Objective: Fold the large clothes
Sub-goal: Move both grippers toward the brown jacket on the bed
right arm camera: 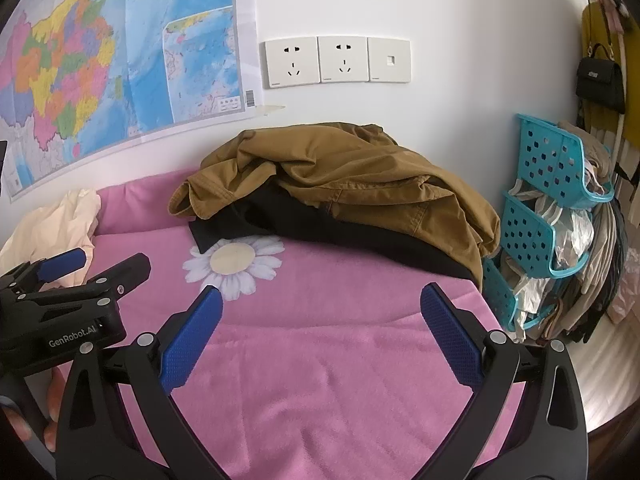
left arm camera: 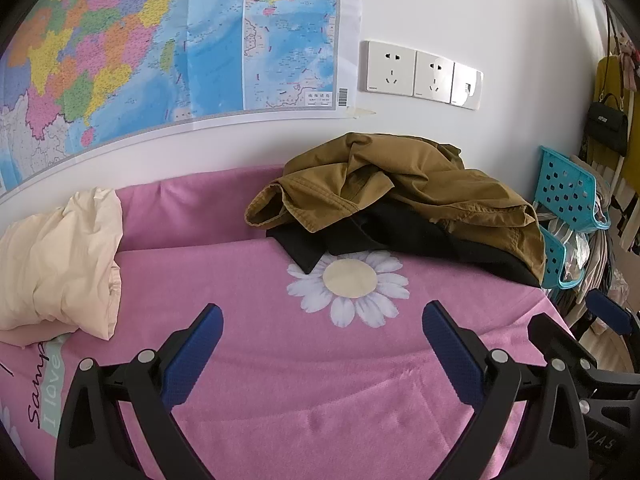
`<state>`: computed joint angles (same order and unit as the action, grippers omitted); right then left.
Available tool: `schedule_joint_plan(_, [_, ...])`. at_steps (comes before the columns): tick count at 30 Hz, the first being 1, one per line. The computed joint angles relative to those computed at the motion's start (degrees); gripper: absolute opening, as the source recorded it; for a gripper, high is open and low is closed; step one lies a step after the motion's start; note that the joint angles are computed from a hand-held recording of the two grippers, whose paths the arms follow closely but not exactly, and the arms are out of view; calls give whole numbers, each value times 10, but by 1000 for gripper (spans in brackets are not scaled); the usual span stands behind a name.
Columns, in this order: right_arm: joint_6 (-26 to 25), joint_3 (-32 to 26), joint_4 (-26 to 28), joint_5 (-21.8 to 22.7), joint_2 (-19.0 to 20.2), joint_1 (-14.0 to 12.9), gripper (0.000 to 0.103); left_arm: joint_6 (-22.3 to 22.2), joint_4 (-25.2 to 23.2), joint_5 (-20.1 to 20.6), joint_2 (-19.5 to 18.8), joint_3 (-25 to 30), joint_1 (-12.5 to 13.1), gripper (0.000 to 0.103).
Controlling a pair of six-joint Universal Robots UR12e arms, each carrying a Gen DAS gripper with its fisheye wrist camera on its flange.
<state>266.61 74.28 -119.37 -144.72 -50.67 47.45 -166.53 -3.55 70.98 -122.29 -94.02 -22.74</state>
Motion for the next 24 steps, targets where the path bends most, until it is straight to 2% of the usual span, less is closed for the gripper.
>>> schedule_joint_plan(11, [-10, -1, 0, -10, 1, 0, 98, 3, 6, 0, -4, 9, -4, 97])
schedule_joint_plan(20, [-14, 3, 1, -14, -3, -4, 98, 4, -16, 0, -11, 22, -8, 97])
schedule_joint_plan(24, [-17, 4, -5, -16, -4, -5, 98, -1, -11, -3, -12, 24, -8, 97])
